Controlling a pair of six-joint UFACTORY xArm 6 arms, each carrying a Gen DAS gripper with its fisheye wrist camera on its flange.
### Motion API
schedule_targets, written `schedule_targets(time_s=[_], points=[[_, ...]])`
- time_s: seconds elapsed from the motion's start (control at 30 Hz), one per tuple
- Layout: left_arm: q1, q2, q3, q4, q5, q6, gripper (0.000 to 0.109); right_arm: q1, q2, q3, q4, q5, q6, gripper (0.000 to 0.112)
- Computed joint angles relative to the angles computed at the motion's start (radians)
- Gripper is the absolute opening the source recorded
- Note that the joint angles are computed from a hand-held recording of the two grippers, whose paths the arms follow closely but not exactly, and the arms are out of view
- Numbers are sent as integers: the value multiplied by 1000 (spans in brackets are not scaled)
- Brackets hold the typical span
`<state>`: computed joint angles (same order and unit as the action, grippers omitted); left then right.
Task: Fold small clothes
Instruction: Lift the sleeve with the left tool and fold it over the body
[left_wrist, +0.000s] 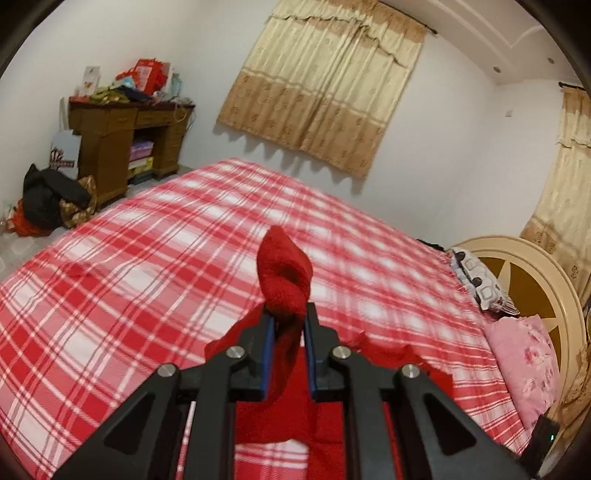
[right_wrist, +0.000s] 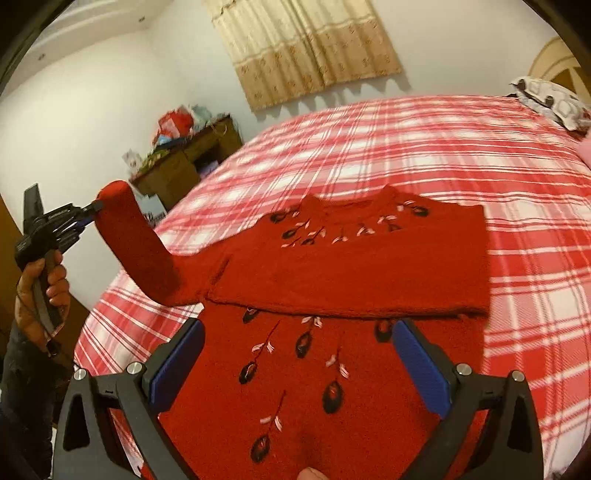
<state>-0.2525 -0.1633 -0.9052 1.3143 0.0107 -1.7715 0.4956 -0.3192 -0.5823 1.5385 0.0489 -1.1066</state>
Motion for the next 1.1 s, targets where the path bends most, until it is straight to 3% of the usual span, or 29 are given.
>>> schedule_targets(time_s=[0.17,0.5,0.87,1.0,1.1], points=[[-65,53,-104,36,11,-34,15,-19,-105,80,83,-7,-73,102],[-181,141,-275,8,19,5,14,-72,-241,217,114,45,-82,102],[-296,329,-452,-237,-4,229,14,-30,-229,245,124,65,-110,102],[-339,406,-527,-189,0,151,14,-33,-234,258,169,63,-155,102],[-386,493,-593,-215,8,166,14,-45,-225,267,172,74,-145,102]])
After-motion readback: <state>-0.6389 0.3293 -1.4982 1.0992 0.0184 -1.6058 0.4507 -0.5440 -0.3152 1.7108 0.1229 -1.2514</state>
